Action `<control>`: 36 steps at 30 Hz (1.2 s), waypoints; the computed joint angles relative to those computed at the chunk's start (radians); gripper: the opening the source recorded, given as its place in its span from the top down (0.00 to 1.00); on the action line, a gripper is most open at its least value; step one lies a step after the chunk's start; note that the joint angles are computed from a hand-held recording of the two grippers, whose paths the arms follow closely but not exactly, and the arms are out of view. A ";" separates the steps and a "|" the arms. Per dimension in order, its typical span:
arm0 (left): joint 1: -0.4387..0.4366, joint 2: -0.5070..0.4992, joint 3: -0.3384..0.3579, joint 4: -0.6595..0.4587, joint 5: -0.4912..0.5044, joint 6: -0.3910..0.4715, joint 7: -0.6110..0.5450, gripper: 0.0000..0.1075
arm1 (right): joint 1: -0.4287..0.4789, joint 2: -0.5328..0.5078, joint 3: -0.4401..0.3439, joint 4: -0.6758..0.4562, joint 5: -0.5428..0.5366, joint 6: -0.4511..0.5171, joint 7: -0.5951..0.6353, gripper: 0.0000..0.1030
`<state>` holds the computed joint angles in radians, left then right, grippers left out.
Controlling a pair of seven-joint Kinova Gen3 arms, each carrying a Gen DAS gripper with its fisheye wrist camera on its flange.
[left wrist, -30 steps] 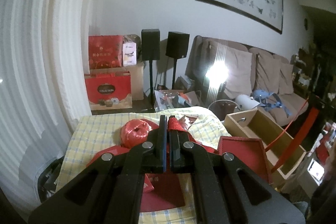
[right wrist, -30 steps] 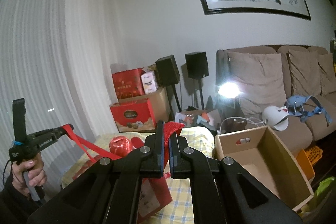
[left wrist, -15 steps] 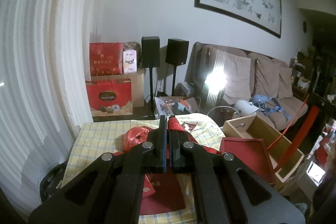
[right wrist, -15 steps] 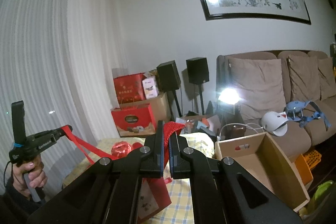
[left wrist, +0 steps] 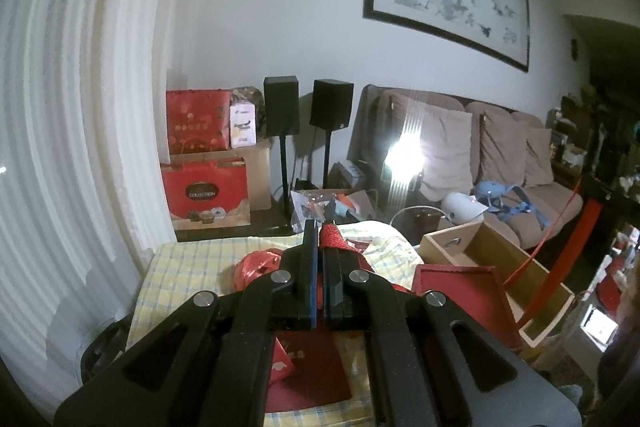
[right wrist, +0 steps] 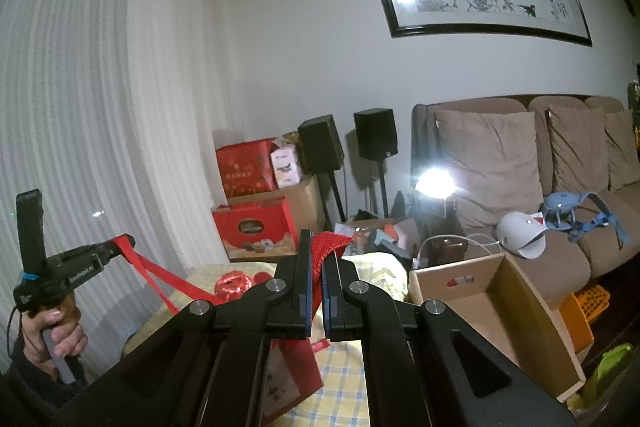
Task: Organize objects
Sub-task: 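Carry the hanging red box and red gift bag toward the cardboard tray with both tools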
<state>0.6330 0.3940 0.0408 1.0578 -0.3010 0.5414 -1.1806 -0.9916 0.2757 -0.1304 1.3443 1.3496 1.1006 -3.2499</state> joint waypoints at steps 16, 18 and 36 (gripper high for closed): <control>0.023 0.010 -0.002 -0.058 -0.013 0.011 0.002 0.99 | -0.014 -0.005 0.001 -0.037 0.003 0.034 0.054 0.98; 0.019 0.013 0.006 -0.069 -0.002 0.020 -0.005 0.99 | -0.014 -0.008 0.001 -0.034 0.009 0.035 0.044 0.98; 0.025 0.019 -0.002 -0.130 0.025 0.018 0.011 0.99 | -0.017 -0.035 -0.019 -0.015 0.092 0.091 0.002 0.98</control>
<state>0.6575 0.4133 0.0384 0.9279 -0.2762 0.5595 -1.1696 -1.0090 0.2403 -0.1497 1.3296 1.4415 1.1920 -3.2479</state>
